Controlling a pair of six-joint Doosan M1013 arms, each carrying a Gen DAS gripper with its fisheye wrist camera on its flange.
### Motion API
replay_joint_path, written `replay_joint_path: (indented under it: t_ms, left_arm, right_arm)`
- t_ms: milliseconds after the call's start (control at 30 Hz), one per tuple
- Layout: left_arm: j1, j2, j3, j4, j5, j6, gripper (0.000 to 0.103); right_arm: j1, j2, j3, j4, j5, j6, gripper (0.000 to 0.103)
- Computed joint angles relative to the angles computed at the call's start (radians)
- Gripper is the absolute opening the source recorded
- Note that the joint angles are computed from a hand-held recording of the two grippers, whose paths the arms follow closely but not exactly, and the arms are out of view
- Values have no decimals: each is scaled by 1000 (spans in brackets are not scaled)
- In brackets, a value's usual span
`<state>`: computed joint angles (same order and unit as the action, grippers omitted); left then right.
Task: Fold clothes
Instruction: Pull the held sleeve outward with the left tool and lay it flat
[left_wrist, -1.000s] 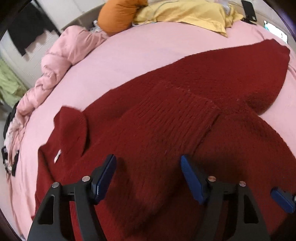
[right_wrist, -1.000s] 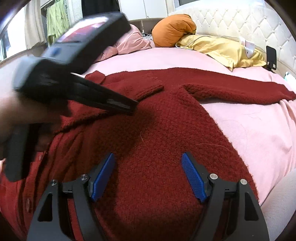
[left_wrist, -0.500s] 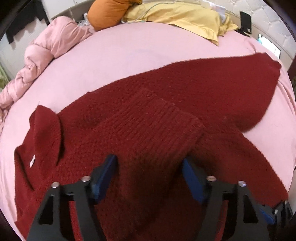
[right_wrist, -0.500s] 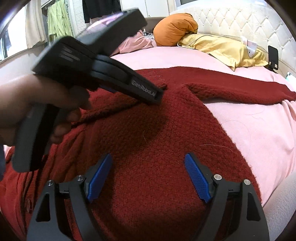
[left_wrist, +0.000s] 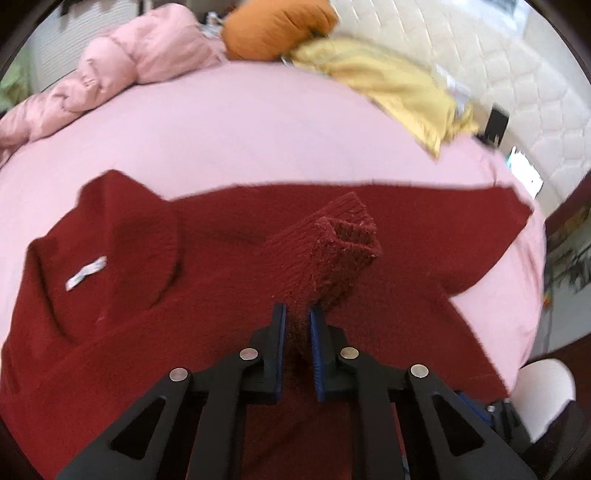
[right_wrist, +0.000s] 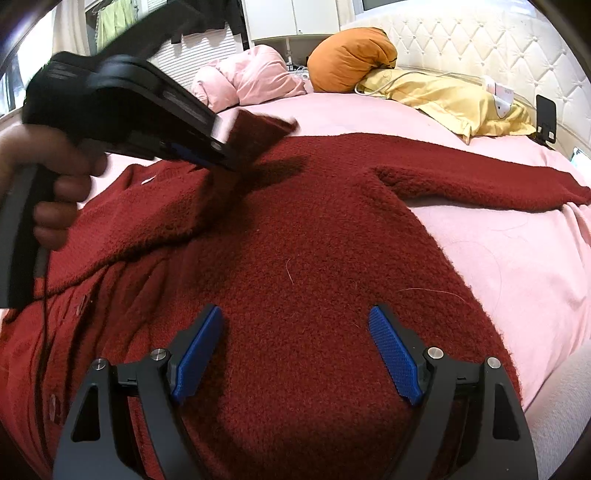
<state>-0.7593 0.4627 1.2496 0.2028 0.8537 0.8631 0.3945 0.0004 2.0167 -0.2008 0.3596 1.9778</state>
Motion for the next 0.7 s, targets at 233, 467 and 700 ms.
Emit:
replay_joint_path:
  t_ms: [233,467,700]
  left_arm:
    - [39,-190,227,247,-34,-356,13]
    - [82,-410,468,411,140,-647,13]
    - [130,-605,657,443,334,-780,13]
  right_arm:
    - [16,0,2,-85,6,62,82]
    - [34,2,4,-196,14,153,82]
    - [51,9,4,-310,24,252,82]
